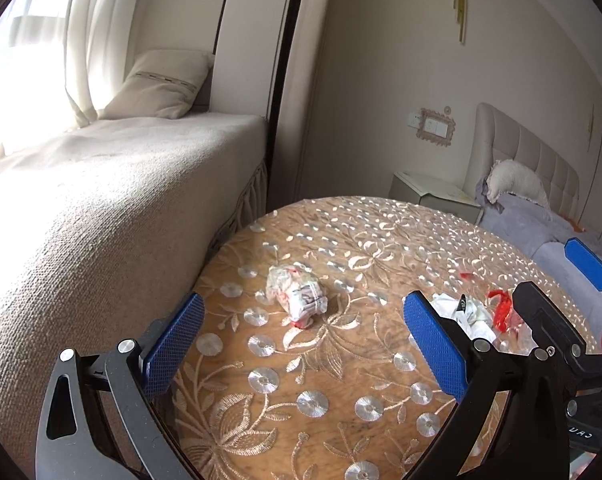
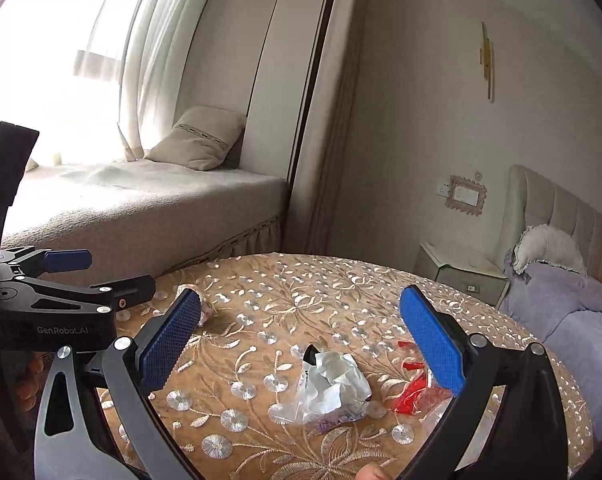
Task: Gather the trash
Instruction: 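Move both open grippers back over the remaining trash on the table, then close the left gripper on the white-wrapped bundle, then grasp the clear plastic bag with the right gripper while the left lifts the bundle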
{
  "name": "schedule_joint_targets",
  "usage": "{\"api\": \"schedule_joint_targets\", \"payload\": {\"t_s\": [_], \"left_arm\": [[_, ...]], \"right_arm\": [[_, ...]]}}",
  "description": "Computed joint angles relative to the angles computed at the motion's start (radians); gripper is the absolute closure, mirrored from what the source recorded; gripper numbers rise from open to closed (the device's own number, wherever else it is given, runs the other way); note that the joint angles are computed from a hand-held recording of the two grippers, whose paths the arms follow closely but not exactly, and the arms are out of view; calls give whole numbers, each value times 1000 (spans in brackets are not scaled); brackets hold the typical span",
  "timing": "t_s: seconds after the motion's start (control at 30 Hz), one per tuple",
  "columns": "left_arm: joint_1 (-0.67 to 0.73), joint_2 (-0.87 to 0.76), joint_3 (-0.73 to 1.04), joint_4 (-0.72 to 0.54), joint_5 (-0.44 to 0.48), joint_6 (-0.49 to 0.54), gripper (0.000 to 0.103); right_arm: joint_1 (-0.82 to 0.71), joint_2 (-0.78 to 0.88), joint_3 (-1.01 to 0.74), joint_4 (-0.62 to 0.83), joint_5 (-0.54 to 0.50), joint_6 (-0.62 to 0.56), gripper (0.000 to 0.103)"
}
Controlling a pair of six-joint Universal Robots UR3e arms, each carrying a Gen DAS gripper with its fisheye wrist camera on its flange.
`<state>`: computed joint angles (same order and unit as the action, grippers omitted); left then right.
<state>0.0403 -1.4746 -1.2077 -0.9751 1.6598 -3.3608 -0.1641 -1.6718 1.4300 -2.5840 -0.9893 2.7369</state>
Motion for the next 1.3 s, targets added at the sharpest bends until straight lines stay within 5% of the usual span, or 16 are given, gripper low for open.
{"api": "schedule_joint_targets", "payload": {"t_s": [0.13,0.4,0.73,0.8,0.83,1.3], "left_arm": [[56,-74,84,-85,-72,-7,5],[58,-306,381,-278,-56,-12,5],[65,-480,594,-407,-61,26,5],[79,-488,598,-421,-95,40,26],[95,-499,615,-444,-144,47,48],[30,-290,389,-296,-140,56,50]], "right_arm": [[73,122,-102,-10,-73,-11,4],[149,271,-243,6,-179,-31,4],[153,333,-316,63,-189,-65,4],[150,340,-327,88,-185,-63,4],[149,339,-325,93,-187,-62,4],[55,167,-186,138,-141,-71,4]]}}
